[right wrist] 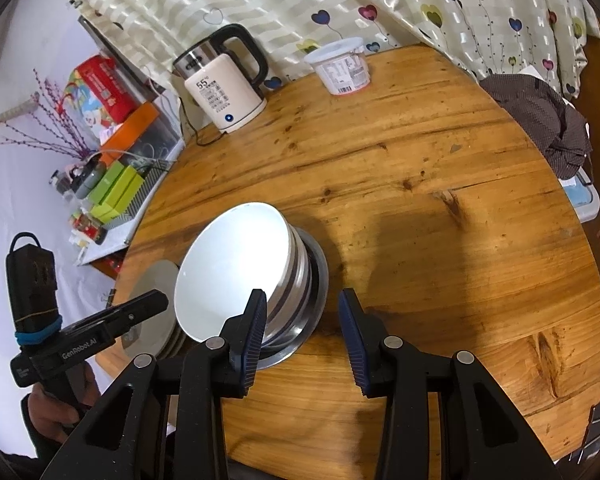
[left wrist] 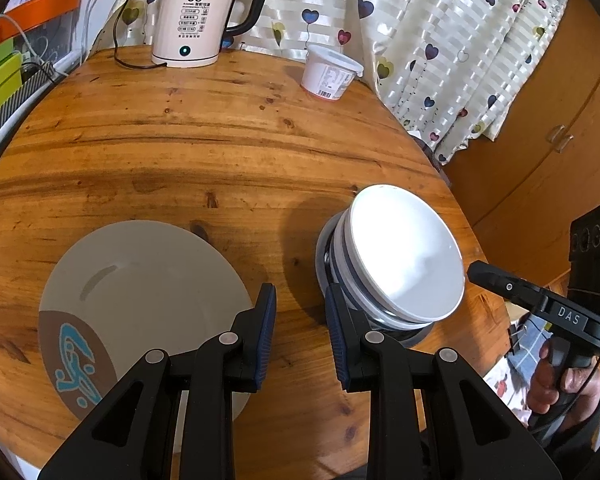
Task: Organize plates and bowls
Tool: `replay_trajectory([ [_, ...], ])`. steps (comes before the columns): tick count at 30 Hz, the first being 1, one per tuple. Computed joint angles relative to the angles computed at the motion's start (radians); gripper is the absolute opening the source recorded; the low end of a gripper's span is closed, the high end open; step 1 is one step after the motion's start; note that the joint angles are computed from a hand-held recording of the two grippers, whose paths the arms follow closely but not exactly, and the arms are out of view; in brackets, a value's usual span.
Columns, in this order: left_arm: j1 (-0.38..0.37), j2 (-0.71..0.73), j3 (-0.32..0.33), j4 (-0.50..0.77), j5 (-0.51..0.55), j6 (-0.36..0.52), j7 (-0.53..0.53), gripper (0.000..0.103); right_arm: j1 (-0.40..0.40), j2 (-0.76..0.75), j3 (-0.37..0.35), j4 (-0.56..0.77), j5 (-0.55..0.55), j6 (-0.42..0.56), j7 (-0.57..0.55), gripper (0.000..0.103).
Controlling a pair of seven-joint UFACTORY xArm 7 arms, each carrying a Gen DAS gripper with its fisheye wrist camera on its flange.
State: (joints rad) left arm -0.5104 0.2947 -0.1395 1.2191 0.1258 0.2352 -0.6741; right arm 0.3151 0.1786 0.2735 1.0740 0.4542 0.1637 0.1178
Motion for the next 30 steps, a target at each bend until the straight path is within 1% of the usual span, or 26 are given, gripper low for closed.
replay_trajectory([
  [6,0.034,0.011,-0.035,0.007,-0.061,-0.008,0.064,0.026,-0.01,0.007,0.011,0.003,0.027,-0.007,-0.022,0.037],
  [9,0.054,0.019,-0.056,0.011,-0.105,-0.011,0.104,0.026,-0.022,0.012,0.024,0.005,0.058,-0.012,-0.046,0.037],
  [12,0.049,0.023,-0.052,0.017,-0.119,-0.006,0.12,0.026,-0.027,0.016,0.024,0.007,0.07,-0.012,-0.053,0.037],
  [13,0.052,0.026,-0.055,0.02,-0.127,-0.004,0.129,0.026,-0.011,0.019,0.003,0.007,0.039,-0.006,-0.021,0.037],
  [14,0.055,0.028,-0.06,0.024,-0.136,-0.003,0.137,0.026,-0.012,0.021,-0.001,0.008,0.033,-0.002,-0.011,0.037],
  [21,0.075,0.047,-0.082,0.045,-0.197,0.012,0.192,0.026,-0.047,0.033,0.028,0.011,0.099,0.013,-0.057,0.037],
  [23,0.082,0.056,-0.09,0.054,-0.216,0.017,0.211,0.026,-0.057,0.04,0.038,0.016,0.125,0.018,-0.081,0.037],
  [26,0.093,0.068,-0.104,0.066,-0.246,0.023,0.242,0.026,-0.085,0.053,0.071,0.028,0.205,0.029,-0.161,0.036],
  [29,0.107,0.081,-0.121,0.079,-0.282,0.03,0.278,0.026,-0.106,0.071,0.093,0.045,0.293,0.047,-0.241,0.028],
  [30,0.109,0.086,-0.125,0.085,-0.293,0.034,0.287,0.026,-0.119,0.079,0.106,0.051,0.337,0.055,-0.28,0.024],
])
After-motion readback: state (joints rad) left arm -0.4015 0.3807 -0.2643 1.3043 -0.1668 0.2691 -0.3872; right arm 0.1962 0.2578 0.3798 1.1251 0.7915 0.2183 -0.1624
